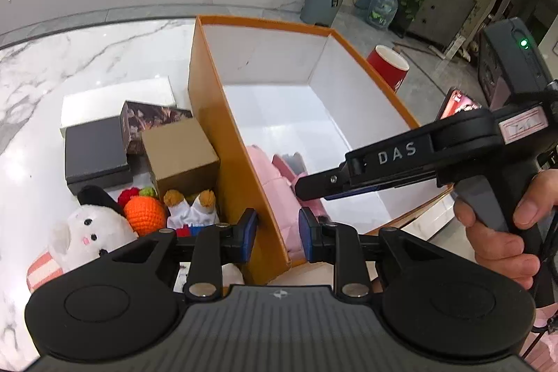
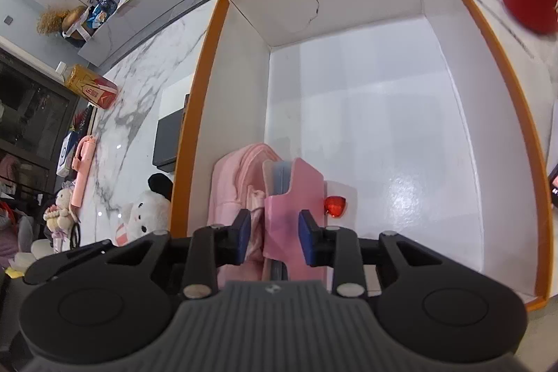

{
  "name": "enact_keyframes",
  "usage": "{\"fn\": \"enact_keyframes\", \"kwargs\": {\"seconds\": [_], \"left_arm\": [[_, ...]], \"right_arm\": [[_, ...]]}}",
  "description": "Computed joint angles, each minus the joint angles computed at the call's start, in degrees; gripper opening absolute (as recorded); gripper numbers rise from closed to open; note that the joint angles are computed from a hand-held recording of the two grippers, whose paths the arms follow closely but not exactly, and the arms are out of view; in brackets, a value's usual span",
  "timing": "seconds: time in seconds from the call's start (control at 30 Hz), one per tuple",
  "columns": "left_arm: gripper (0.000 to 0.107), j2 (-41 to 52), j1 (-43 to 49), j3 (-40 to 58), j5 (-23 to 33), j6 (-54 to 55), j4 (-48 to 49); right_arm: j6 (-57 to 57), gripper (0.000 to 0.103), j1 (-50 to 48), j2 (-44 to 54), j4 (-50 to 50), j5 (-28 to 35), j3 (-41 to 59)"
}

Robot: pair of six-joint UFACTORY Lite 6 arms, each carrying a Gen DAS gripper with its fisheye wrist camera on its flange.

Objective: Organize objects
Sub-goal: 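Withdraw both grippers from the box toward the dark boxes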

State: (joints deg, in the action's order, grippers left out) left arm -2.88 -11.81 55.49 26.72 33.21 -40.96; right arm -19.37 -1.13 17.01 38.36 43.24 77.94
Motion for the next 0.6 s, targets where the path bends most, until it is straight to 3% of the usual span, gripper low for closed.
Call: {"fn": "enact_keyframes", "kwargs": {"seconds": [0.17,0.4,0.53,0.6], "left_arm": [[0.03,-2.17,1.61,-1.26,0.46,6.19,-5.49],[0.046,-7.75,7.64,-2.59,2.78,8.61,-4.82],[0.047,-9.23,13.93,-1.14,7.04,11.48,-2.83],[0.048,-8.84,17.05,0.42,9.18,12.95,-1.85]], "right_arm": [[0.94,0.028,-0.1,0.08,-0.28,-0.19,-0.05],[-0.63,0.024,0.56,-5.69,-0.25,-1.3,-1.96],[-0.66,0.027,3.54,-9.12,-1.94,-3.23,-1.3],[-1.24,0.035,5.37,-9.52,-2.45,-3.93,-0.15]]}}
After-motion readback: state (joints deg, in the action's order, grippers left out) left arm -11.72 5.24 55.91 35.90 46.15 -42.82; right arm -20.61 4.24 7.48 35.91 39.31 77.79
